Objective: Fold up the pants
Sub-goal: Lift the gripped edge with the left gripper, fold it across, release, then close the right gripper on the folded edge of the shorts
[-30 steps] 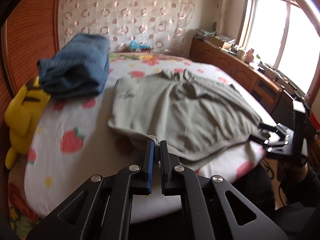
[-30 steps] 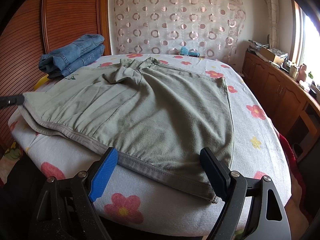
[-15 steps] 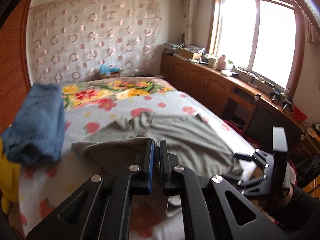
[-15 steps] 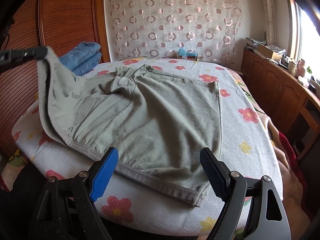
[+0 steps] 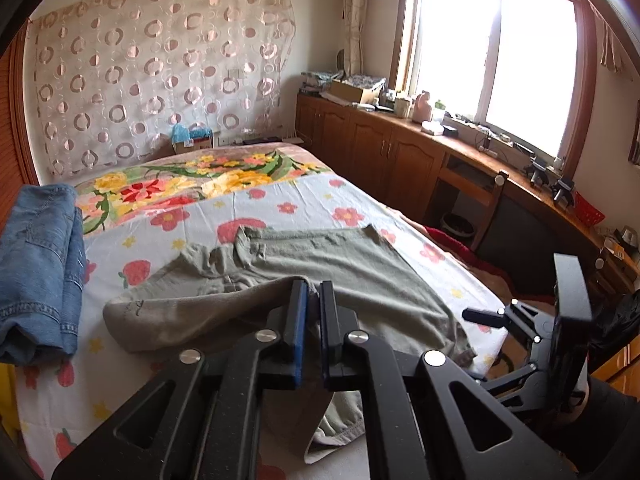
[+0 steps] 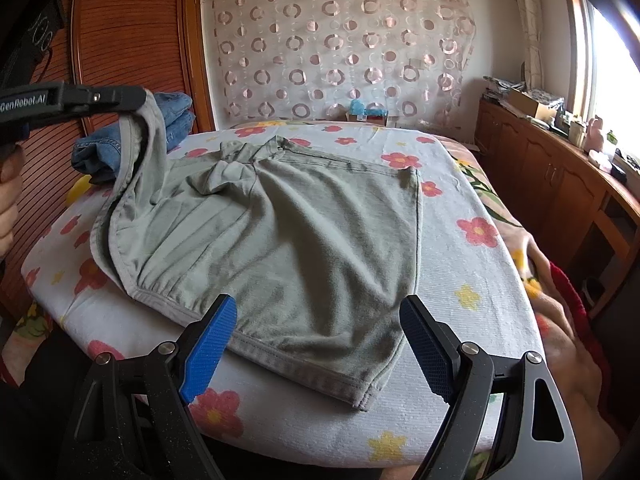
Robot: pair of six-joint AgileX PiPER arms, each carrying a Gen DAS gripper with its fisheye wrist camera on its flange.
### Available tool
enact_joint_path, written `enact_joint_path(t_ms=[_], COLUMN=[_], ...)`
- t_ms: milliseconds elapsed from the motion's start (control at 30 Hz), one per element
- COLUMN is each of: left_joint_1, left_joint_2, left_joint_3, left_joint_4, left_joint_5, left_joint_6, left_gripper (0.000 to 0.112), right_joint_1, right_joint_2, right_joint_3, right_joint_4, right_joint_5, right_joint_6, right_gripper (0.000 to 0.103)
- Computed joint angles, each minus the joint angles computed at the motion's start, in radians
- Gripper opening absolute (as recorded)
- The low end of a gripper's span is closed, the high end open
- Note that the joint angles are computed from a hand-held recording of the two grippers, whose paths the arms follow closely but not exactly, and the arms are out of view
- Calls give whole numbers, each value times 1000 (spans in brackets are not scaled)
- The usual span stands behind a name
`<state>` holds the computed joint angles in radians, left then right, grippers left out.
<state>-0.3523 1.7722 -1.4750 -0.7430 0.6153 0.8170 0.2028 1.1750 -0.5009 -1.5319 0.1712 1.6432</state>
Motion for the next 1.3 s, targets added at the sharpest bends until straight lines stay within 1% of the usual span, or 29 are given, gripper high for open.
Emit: enact_joint_path(t_ms=[67,100,133,167,200,233,267,333,433,467,567,733,800,867,933,1000,1167,1233,1300], left_joint_1=[-2,-2,-1,-2,-6,2,17,40,71,76,82,107,106,105,106,103,98,101,99], left_joint_2=[-5,-8,-9,-15,-14,-21,-25,-39,-60,-61,-61,-20,-10,4,12,16,37,48,45], left_joint_3=[20,32,38,51,51,64,77,104,158,168,215,250,259,261,265,269,264,257,272], left_joint_4=[15,28,43,55,65,44,2,-52,-115,-109,-58,-28,3,37,32,45,73,89,68], left_joint_5=[-16,-24,-30,-41,-49,-51,-48,-40,-58,-63,-114,-138,-149,-151,-146,-149,-150,-140,-160], left_joint_6=[-14,-23,-34,-46,-60,-42,-4,46,116,114,93,77,46,10,10,-6,-41,-61,-31], left_gripper=[7,12,21,28,41,53,56,81,82,82,82,82,82,82,82,82,82,82,83], right_joint_1=[-6,-2,-2,-3,-4,-1,3,0,0,3,7,12,17,25,28,30,25,25,31], right_joint_2=[4,1,1,3,3,6,8,11,11,12,9,18,25,29,33,36,29,31,35], right_joint_3=[-2,1,2,1,2,1,2,1,-3,-5,-11,-24,-28,-25,-21,-22,-30,-33,-37], right_joint_4=[-6,-6,-6,-7,-6,-15,-18,-14,28,32,68,63,60,22,-4,11,111,118,117], right_joint_5=[-2,2,3,2,0,3,7,2,0,2,4,1,3,4,2,3,0,-2,3], right_joint_6=[9,13,16,19,19,31,37,32,-12,-16,-55,-57,-54,-13,14,0,-104,-114,-112], right_gripper=[85,85,85,85,85,85,85,85,85,85,85,85,85,85,85,85,85,84,84])
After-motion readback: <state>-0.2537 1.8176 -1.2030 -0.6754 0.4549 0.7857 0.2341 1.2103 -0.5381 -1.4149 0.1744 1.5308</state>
